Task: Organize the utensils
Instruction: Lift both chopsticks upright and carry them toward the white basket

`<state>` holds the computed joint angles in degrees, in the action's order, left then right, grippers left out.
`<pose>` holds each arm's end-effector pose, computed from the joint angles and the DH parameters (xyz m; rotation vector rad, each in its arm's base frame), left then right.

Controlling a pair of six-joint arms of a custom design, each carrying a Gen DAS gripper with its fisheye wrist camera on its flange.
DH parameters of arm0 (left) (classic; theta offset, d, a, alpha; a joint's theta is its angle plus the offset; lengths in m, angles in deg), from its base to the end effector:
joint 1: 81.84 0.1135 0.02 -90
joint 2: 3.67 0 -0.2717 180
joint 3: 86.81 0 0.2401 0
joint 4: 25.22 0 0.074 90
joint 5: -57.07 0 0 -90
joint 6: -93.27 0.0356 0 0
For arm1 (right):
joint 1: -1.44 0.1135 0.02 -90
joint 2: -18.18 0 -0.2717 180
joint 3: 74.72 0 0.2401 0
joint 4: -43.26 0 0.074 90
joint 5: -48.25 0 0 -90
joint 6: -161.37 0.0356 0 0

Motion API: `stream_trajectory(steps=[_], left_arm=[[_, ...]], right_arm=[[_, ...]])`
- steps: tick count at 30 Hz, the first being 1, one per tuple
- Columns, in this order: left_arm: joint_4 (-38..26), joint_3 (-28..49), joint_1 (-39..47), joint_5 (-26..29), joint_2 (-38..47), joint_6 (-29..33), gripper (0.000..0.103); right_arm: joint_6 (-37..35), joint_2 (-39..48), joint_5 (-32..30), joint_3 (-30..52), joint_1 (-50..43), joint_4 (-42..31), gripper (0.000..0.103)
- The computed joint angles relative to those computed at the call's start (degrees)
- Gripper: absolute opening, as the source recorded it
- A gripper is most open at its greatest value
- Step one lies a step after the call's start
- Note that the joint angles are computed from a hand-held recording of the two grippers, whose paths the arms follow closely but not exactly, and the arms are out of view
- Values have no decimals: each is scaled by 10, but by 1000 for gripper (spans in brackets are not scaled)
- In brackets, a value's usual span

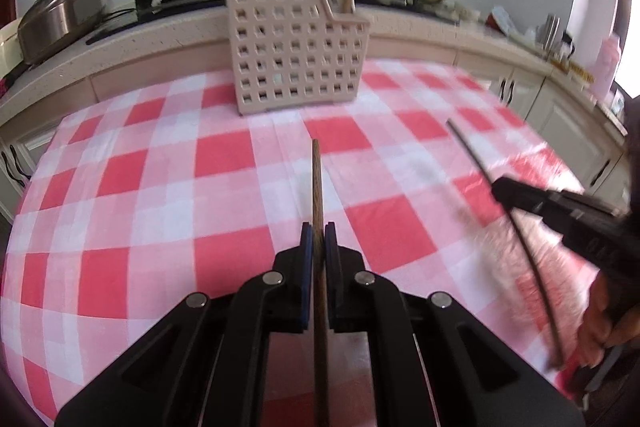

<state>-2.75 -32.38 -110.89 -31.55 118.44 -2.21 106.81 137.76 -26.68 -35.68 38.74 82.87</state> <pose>0.2905 -0.1624 0.0438 0.4982 2.3301 -0.3188 0.2247 0.1596 0.0420 0.1006 2.2811 0.3742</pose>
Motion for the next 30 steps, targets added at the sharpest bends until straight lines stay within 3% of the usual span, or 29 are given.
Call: stream_trajectory(steps=[15, 30], left_arm=[[37, -98, 52, 40, -180, 9, 6], [96, -188, 43, 34, -288, 15, 6]], right_arm=[[-62, -116, 76, 61, 50, -111, 8], [-92, -195, 156, 23, 104, -100, 8]])
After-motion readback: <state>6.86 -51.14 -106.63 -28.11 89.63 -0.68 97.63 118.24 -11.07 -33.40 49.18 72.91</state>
